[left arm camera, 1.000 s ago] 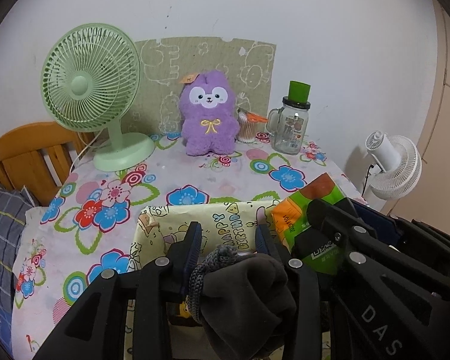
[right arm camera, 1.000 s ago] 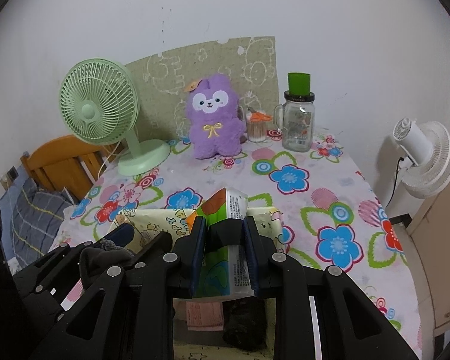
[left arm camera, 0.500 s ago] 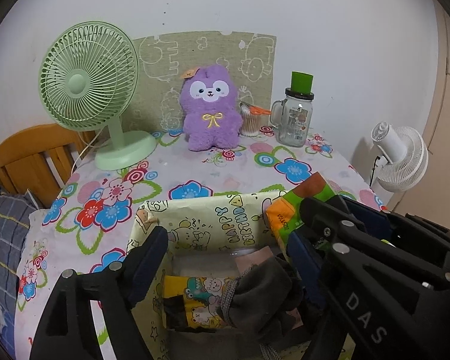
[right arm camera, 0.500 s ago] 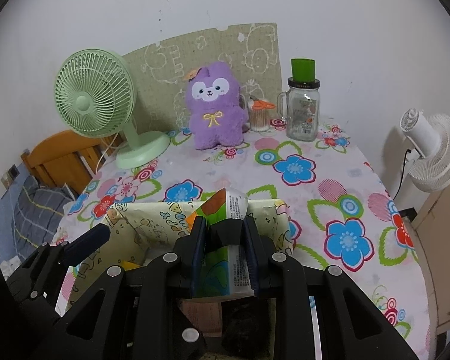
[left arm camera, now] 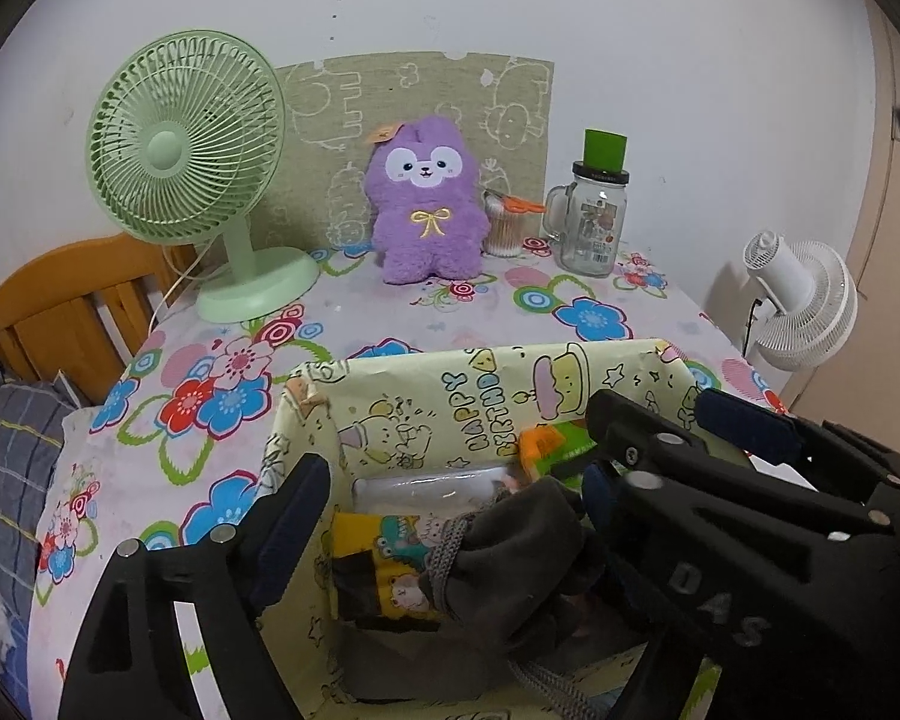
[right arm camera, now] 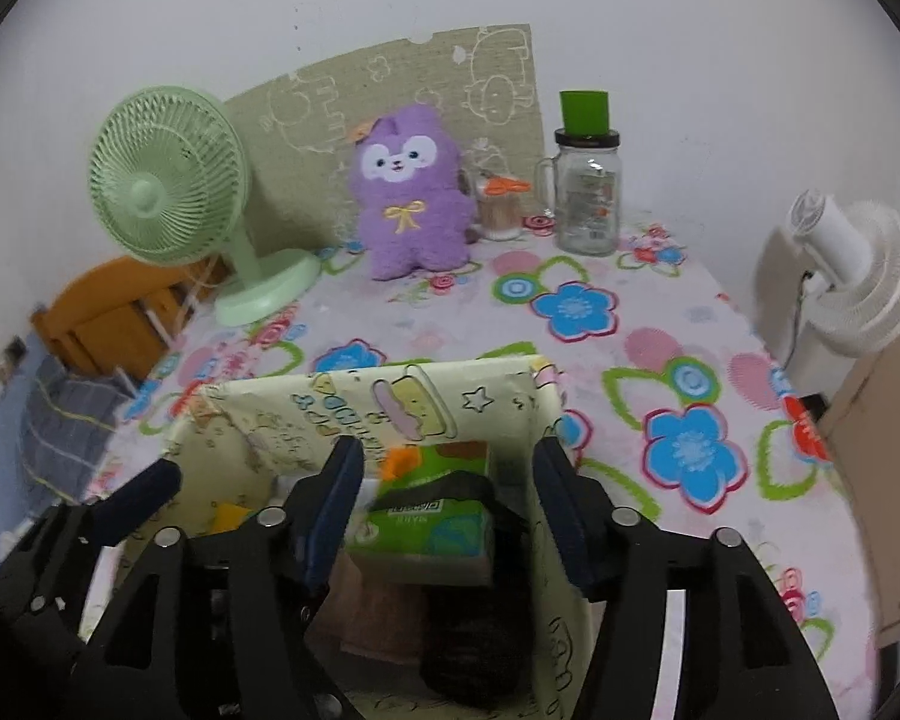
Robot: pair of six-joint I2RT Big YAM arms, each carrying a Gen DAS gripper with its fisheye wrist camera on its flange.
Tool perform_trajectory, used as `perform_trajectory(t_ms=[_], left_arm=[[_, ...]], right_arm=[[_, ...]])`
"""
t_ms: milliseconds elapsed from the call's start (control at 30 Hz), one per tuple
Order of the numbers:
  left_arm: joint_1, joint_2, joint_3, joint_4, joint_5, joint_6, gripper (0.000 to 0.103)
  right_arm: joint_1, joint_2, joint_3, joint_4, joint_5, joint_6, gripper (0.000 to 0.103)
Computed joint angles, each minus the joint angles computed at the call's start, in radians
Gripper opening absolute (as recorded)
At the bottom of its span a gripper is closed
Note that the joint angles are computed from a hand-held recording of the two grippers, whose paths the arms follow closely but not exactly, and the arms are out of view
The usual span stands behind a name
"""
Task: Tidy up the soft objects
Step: 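Lower the sock and tissue pack into the box and open both tools, then withdraw both open tools upward and back from the box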
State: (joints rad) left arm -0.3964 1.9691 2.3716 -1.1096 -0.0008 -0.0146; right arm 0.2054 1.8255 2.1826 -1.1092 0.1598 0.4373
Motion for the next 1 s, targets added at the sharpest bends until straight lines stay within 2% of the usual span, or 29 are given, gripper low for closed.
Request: perform_trajectory(t_ms=[100, 167, 333, 1000], left_arm=[[0.003, -0.014, -0.020, 0.008, 0.008, -0.003, 0.090], [0.003, -0.029, -0.046, 0.022, 0.009, -0.002, 0.092], [0.004, -0.069, -0.101, 0.052, 0.016, -0.001, 0.095], [-0.010, -0.224, -0.295, 0.156, -0.001, 0.004, 0.103]], right_arm=[[0.002, -0.016, -0.022, 0.018, -0.018, 0.003, 0.074], [0.012, -0.023, -0.026, 0.019, -0.005, -0.006, 0.081], [0.028, -0.044, -0.045, 0.033, 0.016, -0.022, 0.090], [0.084, -0.157, -0.150, 0.060, 0.136, -0.032, 0.097]])
